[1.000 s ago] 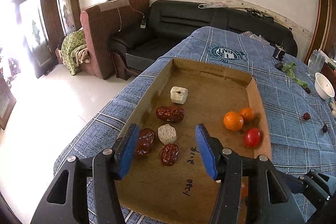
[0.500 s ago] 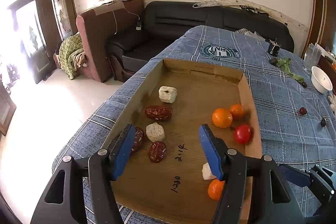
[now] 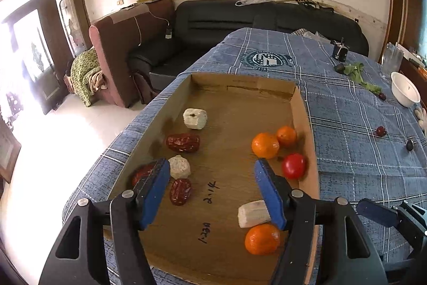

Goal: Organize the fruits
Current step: 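Move both tools back over the last fruits on the table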

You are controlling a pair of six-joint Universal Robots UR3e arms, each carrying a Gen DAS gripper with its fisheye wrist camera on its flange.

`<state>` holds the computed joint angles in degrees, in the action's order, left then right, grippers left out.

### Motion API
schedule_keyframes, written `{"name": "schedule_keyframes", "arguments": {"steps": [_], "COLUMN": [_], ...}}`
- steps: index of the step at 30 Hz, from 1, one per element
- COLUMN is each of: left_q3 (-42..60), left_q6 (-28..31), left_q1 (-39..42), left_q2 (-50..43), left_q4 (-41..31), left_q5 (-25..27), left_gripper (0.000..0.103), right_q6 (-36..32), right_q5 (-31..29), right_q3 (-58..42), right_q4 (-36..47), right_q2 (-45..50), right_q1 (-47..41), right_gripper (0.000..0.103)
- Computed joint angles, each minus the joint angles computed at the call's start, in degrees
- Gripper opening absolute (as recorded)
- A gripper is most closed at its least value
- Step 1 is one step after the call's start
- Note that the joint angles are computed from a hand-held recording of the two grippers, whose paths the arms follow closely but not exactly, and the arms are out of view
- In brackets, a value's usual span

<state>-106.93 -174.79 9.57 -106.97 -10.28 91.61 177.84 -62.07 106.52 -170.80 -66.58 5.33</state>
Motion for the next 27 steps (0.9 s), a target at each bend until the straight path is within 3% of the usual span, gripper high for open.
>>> {"name": "schedule_keyframes", "arguments": {"steps": [10,18,24,27], "left_q3": [5.1,17.1,34.0,48.5], "left_q6": [-0.5,-0.6,0.2,1.0], "left_q1": [-2.7,-10.4,-18.6,-22.3], "left_q2": [-1.6,-8.3,-20.0,-29.9], "left_q4": [-5.2,-12.4,-18.4,-23.9], "left_q5": [-3.2,-7.3,-6.6,-4.9], "left_gripper": [0.067,0.068,0.069,0.069], "right_q6": [-2.6,-6.9,-5.4,-3.8], "right_q5": [1.4,-1.3,-7.5,-10.7], "right_q3": [6.7,12.1,4.4,-3.0], "right_q4": [-0.1,1.5,4.3,5.5], "right_q2": [-4.6,-9.9,-5.3,0.2], "right_q1": [-7.3,-21.9,-29.2,-29.2], "right_gripper": [0.066,0.067,0.067,0.067]}}
